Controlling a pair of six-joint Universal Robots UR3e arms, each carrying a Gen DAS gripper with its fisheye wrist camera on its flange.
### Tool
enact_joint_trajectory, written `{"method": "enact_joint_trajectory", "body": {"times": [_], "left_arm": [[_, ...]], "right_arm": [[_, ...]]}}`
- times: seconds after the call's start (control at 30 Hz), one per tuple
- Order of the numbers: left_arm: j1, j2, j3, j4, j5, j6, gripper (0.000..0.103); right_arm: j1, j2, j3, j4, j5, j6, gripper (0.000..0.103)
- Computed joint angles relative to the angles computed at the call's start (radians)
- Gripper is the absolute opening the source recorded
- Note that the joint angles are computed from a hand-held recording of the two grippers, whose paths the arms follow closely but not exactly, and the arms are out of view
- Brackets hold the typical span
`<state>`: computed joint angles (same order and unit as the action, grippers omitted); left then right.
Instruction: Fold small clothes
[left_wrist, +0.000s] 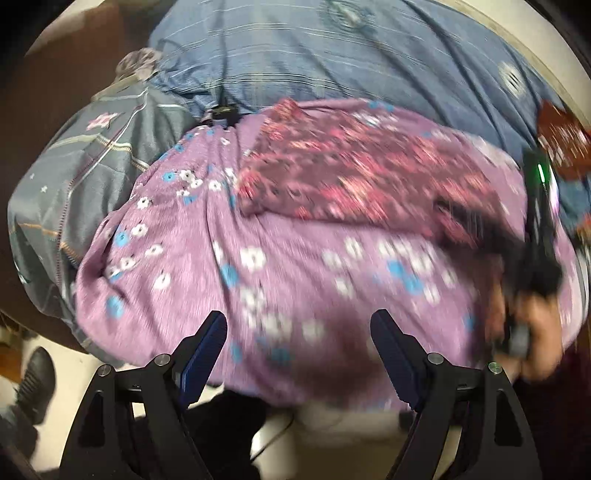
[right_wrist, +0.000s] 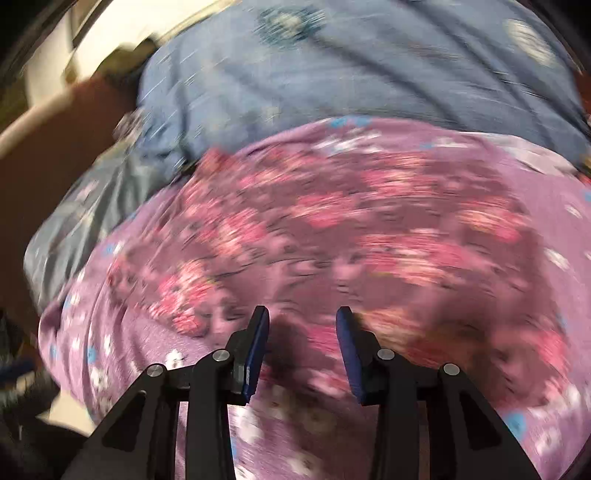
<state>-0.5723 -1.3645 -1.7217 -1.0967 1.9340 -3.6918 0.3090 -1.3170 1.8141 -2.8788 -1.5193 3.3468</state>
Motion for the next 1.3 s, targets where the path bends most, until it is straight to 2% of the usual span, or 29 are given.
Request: {"method": "enact_joint_trajectory", "body": {"times": [0.07, 0.1, 0.13, 0.2, 0.3, 0.43, 0.53, 0.63, 0.73, 0.8, 0.87, 0.97, 1.03, 1.1, 1.2, 1.3], "left_arm": [[-0.069, 0.047, 0.048, -0.104, 0.053, -0.009, 0.08], [-0.135, 0.058, 0.099, -0.187, 0.12, -0.047, 0.08], [-0.183, 0.059, 0.137, -0.25, 0.175, -0.082, 0.08], [-0.269, 0.053, 0.217, -0.374, 0.271, -0.149, 0.08], [-0.434, 0.001, 0.374, -0.609, 0.416, -0.312, 0.08], [-0.575, -0.068, 0.539, -0.853, 0.493, -0.48, 0.08], [-0.628, -0.078, 0.567, -0.902, 0.501, -0.525, 0.08], [-0.605, -0.035, 0.516, -0.829, 0.481, -0.466, 0.08], [-0.485, 0.064, 0.377, -0.628, 0.438, -0.278, 0.08], [-0.304, 0.155, 0.223, -0.39, 0.348, -0.075, 0.08], [-0.095, 0.22, 0.082, -0.169, 0.217, 0.092, 0.08], [0.213, 0.217, -0.081, 0.078, 0.023, 0.226, 0.08], [0.329, 0.137, -0.136, 0.21, -0.068, 0.235, 0.079], [0.374, -0.016, -0.106, 0.302, -0.099, 0.225, 0.079], [0.388, -0.243, 0.015, 0.402, -0.126, 0.225, 0.079], [0.376, -0.493, 0.219, 0.445, -0.137, 0.222, 0.079]], "right_arm": [[-0.035, -0.045, 0.072, -0.113, 0.005, 0.073, 0.041], [-0.046, -0.056, 0.092, -0.161, -0.014, 0.097, 0.045], [-0.043, -0.057, 0.096, -0.199, -0.095, 0.126, 0.048], [-0.045, -0.06, 0.094, -0.21, -0.178, 0.186, 0.048], [-0.056, -0.082, 0.116, -0.232, -0.238, 0.255, 0.048], [-0.023, -0.089, 0.111, -0.243, -0.32, 0.249, 0.048], [-0.027, -0.109, 0.113, -0.212, -0.326, 0.242, 0.048], [-0.034, -0.127, 0.122, -0.189, -0.323, 0.245, 0.048], [-0.053, -0.13, 0.145, -0.221, -0.316, 0.232, 0.048], [-0.084, -0.161, 0.173, -0.221, -0.269, 0.225, 0.048], [-0.12, -0.2, 0.211, -0.227, -0.212, 0.214, 0.048], [-0.181, -0.256, 0.267, -0.235, -0.124, 0.176, 0.05], [-0.214, -0.273, 0.284, -0.225, -0.069, 0.116, 0.05], [-0.229, -0.265, 0.27, -0.194, -0.041, 0.069, 0.049], [-0.271, -0.228, 0.235, -0.142, 0.059, 0.029, 0.047], [-0.283, -0.178, 0.173, -0.074, 0.119, 0.033, 0.047]]}}
